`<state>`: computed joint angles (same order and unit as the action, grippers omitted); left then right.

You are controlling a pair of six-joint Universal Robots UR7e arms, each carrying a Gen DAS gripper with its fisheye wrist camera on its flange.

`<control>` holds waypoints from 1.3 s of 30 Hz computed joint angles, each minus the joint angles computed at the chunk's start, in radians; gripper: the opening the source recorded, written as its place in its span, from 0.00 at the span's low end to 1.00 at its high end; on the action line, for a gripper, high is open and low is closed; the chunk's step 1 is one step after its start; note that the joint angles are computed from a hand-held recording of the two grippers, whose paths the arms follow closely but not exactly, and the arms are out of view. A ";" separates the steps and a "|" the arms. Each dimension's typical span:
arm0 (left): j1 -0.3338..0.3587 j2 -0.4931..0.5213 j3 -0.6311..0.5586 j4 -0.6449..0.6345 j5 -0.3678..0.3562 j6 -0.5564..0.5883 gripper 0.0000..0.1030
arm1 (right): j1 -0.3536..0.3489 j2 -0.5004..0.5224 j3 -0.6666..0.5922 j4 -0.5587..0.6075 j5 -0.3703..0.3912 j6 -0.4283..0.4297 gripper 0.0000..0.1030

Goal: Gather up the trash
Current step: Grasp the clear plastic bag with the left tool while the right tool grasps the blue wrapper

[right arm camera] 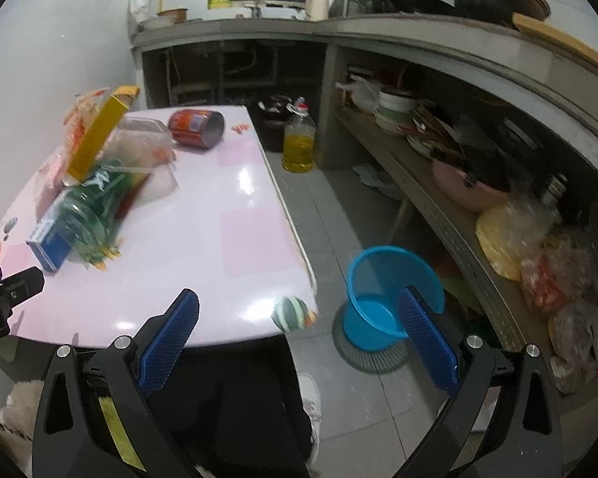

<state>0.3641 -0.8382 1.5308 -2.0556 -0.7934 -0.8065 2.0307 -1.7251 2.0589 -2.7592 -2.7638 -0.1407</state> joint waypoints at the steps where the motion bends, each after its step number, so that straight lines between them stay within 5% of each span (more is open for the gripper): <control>1: 0.005 -0.008 0.006 -0.008 0.010 0.004 0.92 | 0.000 0.014 -0.007 -0.034 0.012 -0.032 0.94; 6: 0.036 -0.057 0.050 -0.106 0.089 0.055 0.92 | -0.001 0.078 -0.034 -0.186 0.095 -0.195 0.94; 12: 0.110 -0.101 0.088 -0.370 0.094 0.282 0.92 | -0.005 0.135 -0.077 -0.180 0.195 -0.223 0.94; 19: 0.188 -0.087 0.014 -0.467 0.116 0.368 0.92 | -0.016 0.185 -0.112 -0.145 0.243 -0.238 0.94; 28: 0.301 -0.026 -0.126 -0.579 -0.056 0.535 0.85 | -0.074 0.218 -0.186 -0.132 0.309 -0.215 0.94; 33: 0.362 0.047 -0.261 -0.445 -0.189 0.743 0.85 | -0.113 0.220 -0.211 -0.058 0.344 -0.177 0.94; 39: 0.418 0.138 -0.435 -0.286 -0.326 0.738 0.85 | -0.142 0.223 -0.226 -0.014 0.354 -0.141 0.94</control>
<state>0.7823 -0.6998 1.0959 -2.3415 -1.1193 -0.0687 1.8885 -1.5017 1.8325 -2.7732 -2.4096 -0.2815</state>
